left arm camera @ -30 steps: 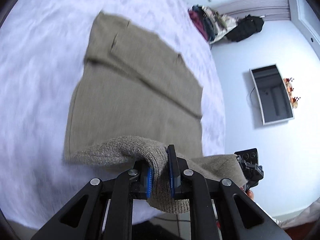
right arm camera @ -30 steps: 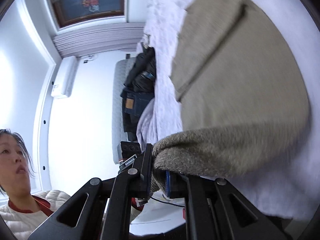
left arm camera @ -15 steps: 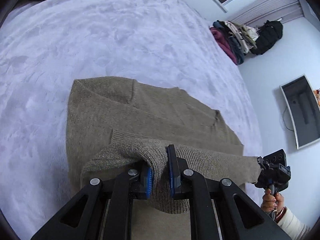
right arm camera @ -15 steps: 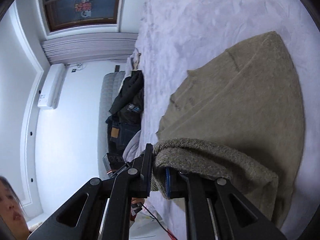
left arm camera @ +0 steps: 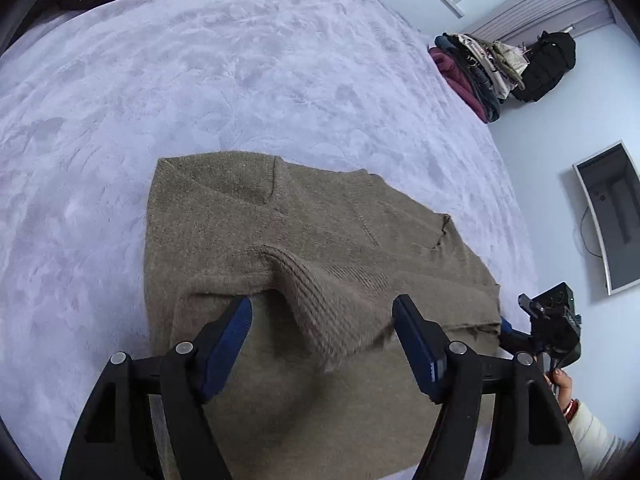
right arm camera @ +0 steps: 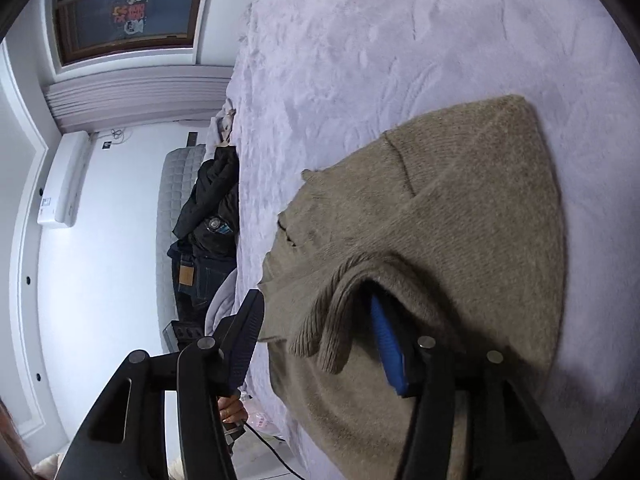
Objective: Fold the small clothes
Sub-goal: 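Fold the held hem up over the body toward the collar, release both grippers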
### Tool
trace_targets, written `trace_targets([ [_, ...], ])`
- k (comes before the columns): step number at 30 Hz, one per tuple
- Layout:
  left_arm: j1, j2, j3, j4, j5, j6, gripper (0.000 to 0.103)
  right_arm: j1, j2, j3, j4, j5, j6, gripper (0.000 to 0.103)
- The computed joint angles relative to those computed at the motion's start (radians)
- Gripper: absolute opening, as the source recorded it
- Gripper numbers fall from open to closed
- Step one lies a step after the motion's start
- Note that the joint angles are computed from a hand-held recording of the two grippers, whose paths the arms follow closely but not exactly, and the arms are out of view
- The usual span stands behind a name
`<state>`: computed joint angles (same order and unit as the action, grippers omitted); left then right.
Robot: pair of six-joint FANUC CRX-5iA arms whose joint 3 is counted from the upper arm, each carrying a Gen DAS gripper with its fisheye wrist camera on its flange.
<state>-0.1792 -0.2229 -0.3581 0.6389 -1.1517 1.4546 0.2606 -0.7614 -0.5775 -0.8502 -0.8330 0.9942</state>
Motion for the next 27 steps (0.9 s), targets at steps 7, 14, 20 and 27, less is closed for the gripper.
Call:
trace_targets([
  [7,-0.055,0.104,0.008,0.041,0.007,0.069,0.073,-0.016,0.021,-0.003,-0.037,-0.039,-0.001,0.046],
  [14,-0.062,0.117,0.012,0.066,0.093,0.096,0.036,-0.055,0.001,0.003,-0.095,0.000,0.058,0.007],
  [20,-0.066,0.186,0.143,-0.116,0.144,0.262,0.036,-0.269,0.101,0.058,-0.233,-0.062,0.176,0.007],
  [27,-0.068,0.206,0.255,-0.263,0.092,0.344,0.063,-0.134,0.185,0.065,-0.014,0.012,-0.008,0.023],
])
